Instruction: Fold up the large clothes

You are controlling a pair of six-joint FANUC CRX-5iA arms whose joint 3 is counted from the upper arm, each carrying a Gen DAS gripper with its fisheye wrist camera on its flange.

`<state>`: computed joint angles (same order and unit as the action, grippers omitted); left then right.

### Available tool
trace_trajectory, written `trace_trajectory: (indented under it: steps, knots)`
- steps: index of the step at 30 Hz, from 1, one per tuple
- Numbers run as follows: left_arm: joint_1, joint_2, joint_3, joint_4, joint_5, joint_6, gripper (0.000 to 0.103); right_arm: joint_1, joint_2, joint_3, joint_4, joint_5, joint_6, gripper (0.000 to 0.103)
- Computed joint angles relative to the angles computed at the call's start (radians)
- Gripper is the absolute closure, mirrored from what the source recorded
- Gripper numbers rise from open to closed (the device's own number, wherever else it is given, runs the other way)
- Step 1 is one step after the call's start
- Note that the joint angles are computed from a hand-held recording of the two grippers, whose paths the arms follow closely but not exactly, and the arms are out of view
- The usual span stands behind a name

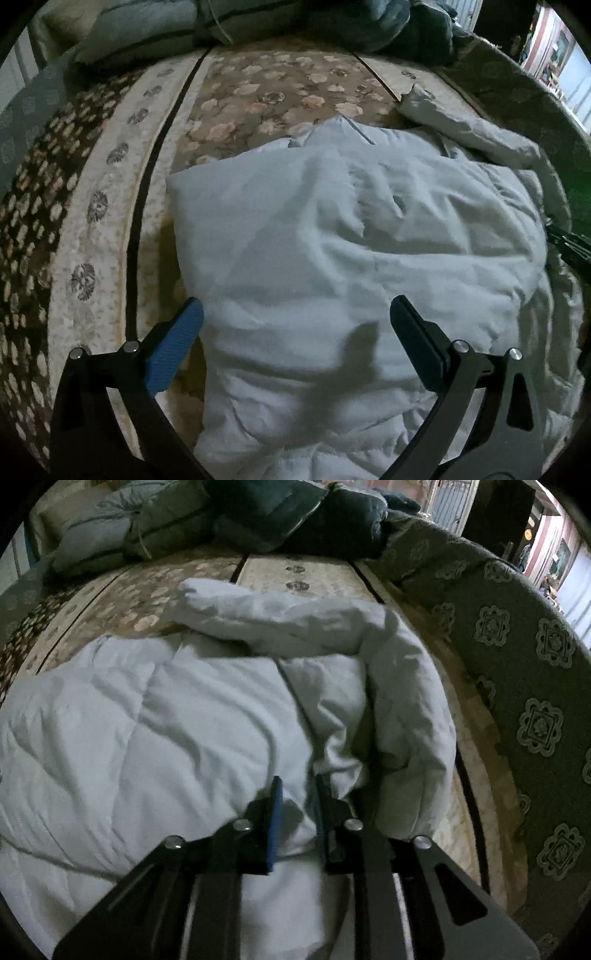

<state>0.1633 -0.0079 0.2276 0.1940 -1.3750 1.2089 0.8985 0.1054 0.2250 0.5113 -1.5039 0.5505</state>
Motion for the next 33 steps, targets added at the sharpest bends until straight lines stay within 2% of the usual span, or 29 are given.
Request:
trace_trajectory:
  steps: [3,7,10,12,14,16,18,20,23,25,27,28,29,30,31,32,33]
  knots:
    - [-0.036,0.010,0.006,-0.062,0.005,0.024,0.003,-0.019,0.011,-0.010,-0.015,0.005,0.048,0.078]
    - [-0.059,0.020,0.010,-0.091,0.021,0.034,0.003,-0.045,0.031,-0.019,-0.038,0.018,0.109,0.078]
    - [-0.060,0.017,0.012,-0.088,0.028,0.025,0.003,-0.055,0.058,0.041,-0.059,-0.019,0.129,0.078]
    - [-0.059,0.015,0.010,-0.085,0.042,0.030,0.003,-0.048,0.060,0.066,-0.037,-0.025,0.156,0.074]
    - [-0.062,0.011,0.010,-0.102,0.066,0.054,0.003,-0.046,0.065,0.093,-0.004,-0.035,0.170,0.052]
    - [-0.067,0.008,0.011,-0.115,0.082,0.059,0.003,-0.057,0.088,0.142,0.050,-0.046,0.184,0.040]
    - [-0.066,0.006,0.007,-0.111,0.091,0.056,0.003,-0.083,0.133,0.216,0.083,-0.068,0.218,0.036]
    - [-0.064,0.008,0.008,-0.111,0.094,0.057,0.003,-0.121,0.197,0.306,0.110,-0.103,0.278,0.018]
    - [-0.063,0.012,0.008,-0.109,0.090,0.053,0.003,-0.187,0.309,0.445,0.134,-0.176,0.377,0.013]
    - [-0.059,0.012,0.002,-0.098,0.092,0.047,0.003,-0.243,0.391,0.559,0.073,-0.260,0.421,0.013]
    - [-0.062,0.020,0.000,-0.093,0.099,0.046,0.003,-0.280,0.406,0.571,0.017,-0.266,0.421,0.020]
    - [-0.062,0.021,-0.004,-0.089,0.105,0.046,0.003,-0.295,0.385,0.548,-0.024,-0.241,0.409,0.050]
    - [-0.059,0.024,-0.007,-0.081,0.107,0.042,0.003,-0.311,0.373,0.552,-0.083,-0.227,0.393,0.070]
    - [-0.055,0.026,-0.009,-0.072,0.106,0.041,0.003,-0.313,0.355,0.535,-0.093,-0.213,0.345,0.080]
    - [-0.049,0.031,-0.008,-0.060,0.099,0.048,0.008,-0.301,0.347,0.511,-0.050,-0.222,0.332,0.087]
    - [-0.039,0.035,-0.008,-0.035,0.090,0.049,0.023,-0.274,0.342,0.473,0.044,-0.235,0.338,0.088]
    - [-0.030,0.036,-0.011,-0.011,0.085,0.049,0.032,-0.257,0.317,0.423,0.085,-0.220,0.324,0.089]
